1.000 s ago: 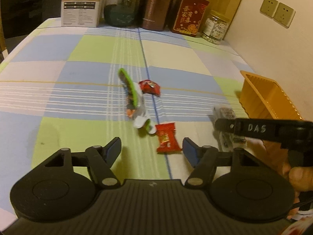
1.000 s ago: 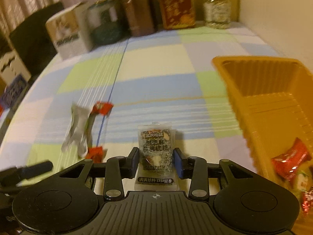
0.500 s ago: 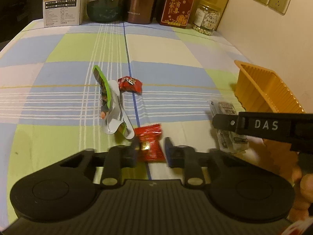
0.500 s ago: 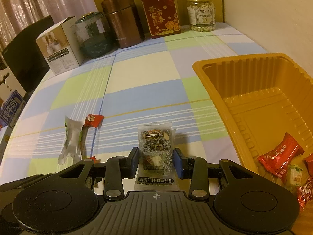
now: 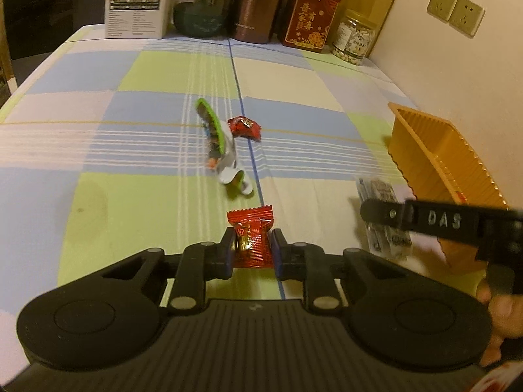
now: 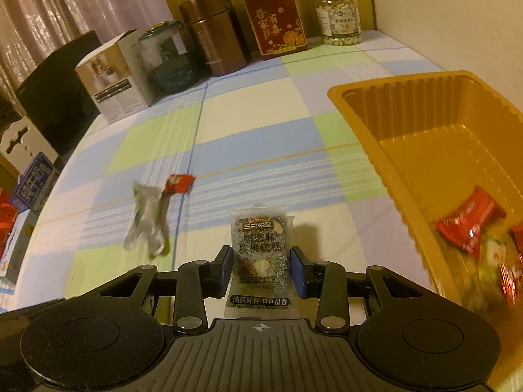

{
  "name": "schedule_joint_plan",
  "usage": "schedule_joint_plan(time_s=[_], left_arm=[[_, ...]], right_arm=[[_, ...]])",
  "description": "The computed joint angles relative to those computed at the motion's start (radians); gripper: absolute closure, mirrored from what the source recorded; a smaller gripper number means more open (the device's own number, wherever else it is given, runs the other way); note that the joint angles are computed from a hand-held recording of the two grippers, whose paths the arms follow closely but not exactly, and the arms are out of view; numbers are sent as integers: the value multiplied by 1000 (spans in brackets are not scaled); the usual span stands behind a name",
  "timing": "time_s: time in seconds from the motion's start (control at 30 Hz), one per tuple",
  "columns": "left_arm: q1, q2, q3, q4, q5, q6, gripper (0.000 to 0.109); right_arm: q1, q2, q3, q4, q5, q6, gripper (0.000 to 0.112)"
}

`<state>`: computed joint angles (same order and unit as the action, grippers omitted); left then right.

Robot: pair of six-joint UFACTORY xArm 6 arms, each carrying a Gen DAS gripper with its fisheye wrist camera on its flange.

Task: Organize snacks
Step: 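Carry the red candy and snack packet over the orange tray with both tools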

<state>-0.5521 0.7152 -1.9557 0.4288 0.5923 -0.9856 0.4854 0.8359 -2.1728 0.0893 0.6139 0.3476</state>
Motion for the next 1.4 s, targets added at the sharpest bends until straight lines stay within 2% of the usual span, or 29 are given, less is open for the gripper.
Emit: schedule_joint_plan(time_s=[0.17, 0.6, 1.0, 1.4], left_arm=[[-15, -116, 137, 25, -34, -42, 89], [-78, -320, 312, 147, -10, -156, 89], [-129, -365, 312, 191, 6, -179, 89], [-170, -296, 187, 153, 32, -104, 89]], right_arm=[[24, -178, 260, 5, -92, 29, 74], [61, -464, 568, -143, -171, 157, 74], [58, -610, 708, -245, -186, 219, 74], [15, -715, 824, -295, -217, 270, 74]])
